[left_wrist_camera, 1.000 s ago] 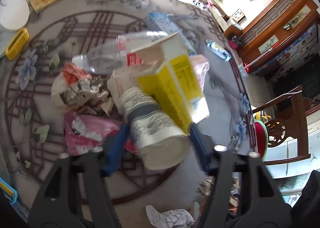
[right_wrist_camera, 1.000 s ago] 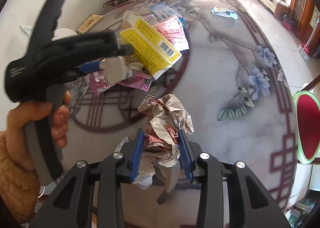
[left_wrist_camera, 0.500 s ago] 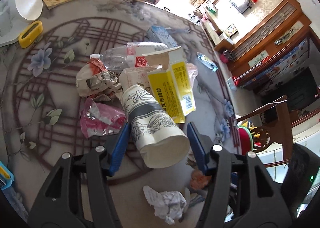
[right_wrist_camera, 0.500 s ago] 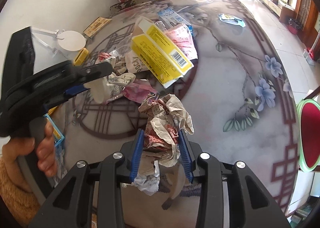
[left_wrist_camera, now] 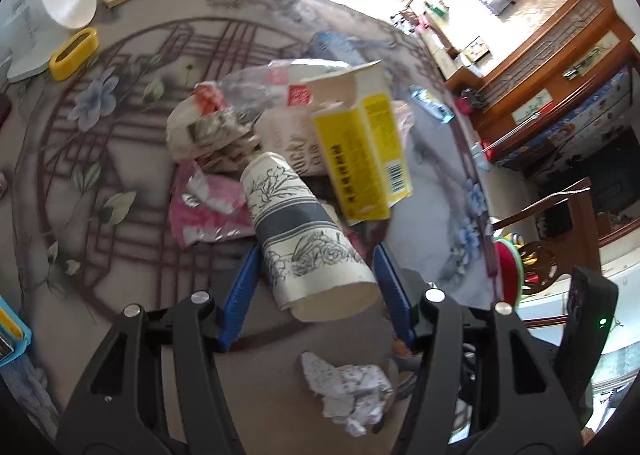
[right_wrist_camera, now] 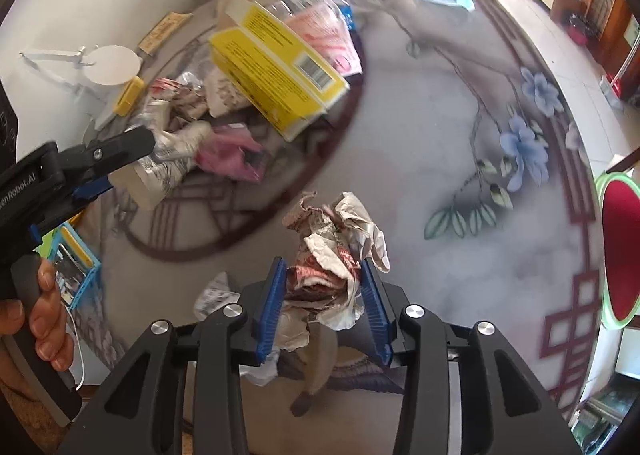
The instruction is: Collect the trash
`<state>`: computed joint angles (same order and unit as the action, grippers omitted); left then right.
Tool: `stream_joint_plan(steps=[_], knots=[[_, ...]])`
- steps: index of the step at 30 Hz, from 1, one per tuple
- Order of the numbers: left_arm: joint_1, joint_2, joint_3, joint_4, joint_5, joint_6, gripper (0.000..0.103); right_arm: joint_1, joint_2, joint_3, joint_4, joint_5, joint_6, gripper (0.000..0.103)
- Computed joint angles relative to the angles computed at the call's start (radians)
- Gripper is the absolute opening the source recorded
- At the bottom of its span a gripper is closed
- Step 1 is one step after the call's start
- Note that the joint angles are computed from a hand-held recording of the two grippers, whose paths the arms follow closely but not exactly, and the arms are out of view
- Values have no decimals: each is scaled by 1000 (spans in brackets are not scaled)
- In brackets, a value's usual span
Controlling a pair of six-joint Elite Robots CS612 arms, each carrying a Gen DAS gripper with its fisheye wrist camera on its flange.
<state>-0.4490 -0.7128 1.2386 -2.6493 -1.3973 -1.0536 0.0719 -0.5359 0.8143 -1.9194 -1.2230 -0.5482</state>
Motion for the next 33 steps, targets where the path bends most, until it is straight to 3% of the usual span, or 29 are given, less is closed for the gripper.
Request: stream_joint_plan(steps=[7,9,11,19,27,33], knots=[[9,7,10,35,-42,-65,56,5,7,-6,28,-25,-11,54],[10,8,13,30,-51,-82,58,5,8,-7,29,-22,-10,68],[11,12,8,41,-56,-86,65,6,6,-5,27,-23,-9,73],[14,13,16,34,-82,-126,68,0,5,-7,21,-12,18,78],[14,22,-2,46,-92,-102,68,1,7,-5,20,-27,17,78],[24,39,-9,64,-162,-133,64,5,18,-11,33,-53,10,76]])
